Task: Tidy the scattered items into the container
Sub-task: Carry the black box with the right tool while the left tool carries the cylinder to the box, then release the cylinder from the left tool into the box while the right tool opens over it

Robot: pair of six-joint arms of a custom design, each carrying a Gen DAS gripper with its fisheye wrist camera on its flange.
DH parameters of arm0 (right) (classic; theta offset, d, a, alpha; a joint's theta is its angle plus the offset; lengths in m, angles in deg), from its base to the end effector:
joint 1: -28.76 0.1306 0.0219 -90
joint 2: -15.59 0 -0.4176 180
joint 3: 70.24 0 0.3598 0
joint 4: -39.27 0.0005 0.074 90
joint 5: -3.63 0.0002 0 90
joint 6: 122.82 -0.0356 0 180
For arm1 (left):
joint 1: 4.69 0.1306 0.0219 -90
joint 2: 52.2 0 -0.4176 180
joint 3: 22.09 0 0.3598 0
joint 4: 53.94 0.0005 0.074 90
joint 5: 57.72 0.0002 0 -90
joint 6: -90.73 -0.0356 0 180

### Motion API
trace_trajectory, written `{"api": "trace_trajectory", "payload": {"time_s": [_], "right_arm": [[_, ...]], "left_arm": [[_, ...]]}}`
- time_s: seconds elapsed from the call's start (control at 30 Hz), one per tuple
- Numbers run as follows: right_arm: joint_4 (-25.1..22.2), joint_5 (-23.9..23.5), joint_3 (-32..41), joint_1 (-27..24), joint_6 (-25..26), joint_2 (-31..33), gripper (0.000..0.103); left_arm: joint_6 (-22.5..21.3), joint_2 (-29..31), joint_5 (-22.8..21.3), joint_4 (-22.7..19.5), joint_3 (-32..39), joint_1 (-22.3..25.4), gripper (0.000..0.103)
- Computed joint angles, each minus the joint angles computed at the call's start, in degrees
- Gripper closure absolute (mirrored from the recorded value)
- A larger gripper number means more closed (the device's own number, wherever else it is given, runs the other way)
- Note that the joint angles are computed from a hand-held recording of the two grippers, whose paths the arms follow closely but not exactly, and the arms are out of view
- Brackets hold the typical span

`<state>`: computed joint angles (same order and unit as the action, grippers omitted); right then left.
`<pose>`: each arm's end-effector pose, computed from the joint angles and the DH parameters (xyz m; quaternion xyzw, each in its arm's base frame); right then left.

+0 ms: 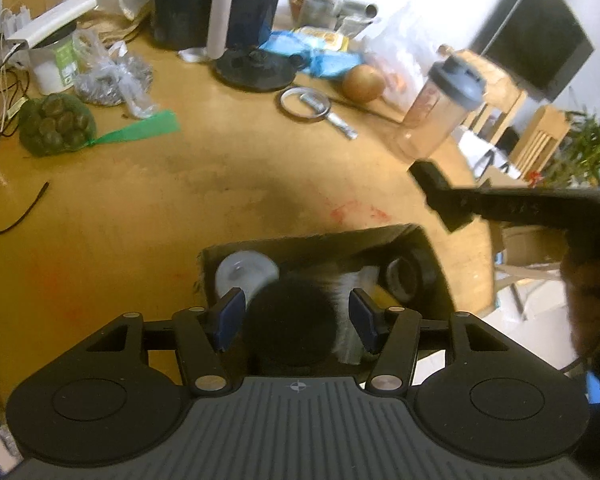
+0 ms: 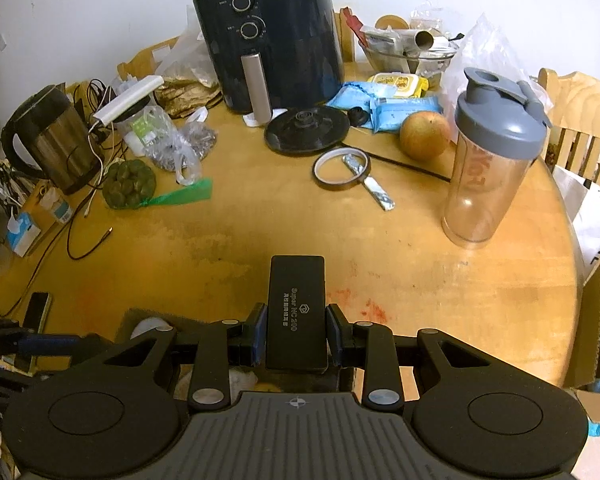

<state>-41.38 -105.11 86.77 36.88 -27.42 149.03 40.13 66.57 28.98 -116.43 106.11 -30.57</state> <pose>0.6887 0.1093 0.4872 -0.1572 0.9342 0.1627 0.2758 0.5796 -0.2795 0.4679 -0.1207 0.9404 -0.1478 0.2814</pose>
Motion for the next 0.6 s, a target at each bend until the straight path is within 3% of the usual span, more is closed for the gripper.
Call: {"api": "trace_trajectory", "payload": {"time_s": [0.03,0.07,0.1,0.6], "right_arm": [[0.3,0.1,-1.0,0.0,0.1,-0.5,0.069],[0.6,0.2,-2.0,0.0,0.1,-1.0,0.069],[0.9,0.3,-3.0,0.0,0.1,-1.5,0.069],[3.4,-1.2,-9.5,0.7,1.9,-5.4,0.069]], "left_arm": [[0.0,-0.3,-0.1,0.6,-0.4,-0.1,0.042],[-0.1,-0.4,-0.3,0.8,-0.4,-0.2,0.034],[-0.2,-0.6,-0.9,1.1,-0.5,-0.4,0.033],[3.1,-1.9,-2.0,1.7,-2.9,-0.9,0.033]]}}
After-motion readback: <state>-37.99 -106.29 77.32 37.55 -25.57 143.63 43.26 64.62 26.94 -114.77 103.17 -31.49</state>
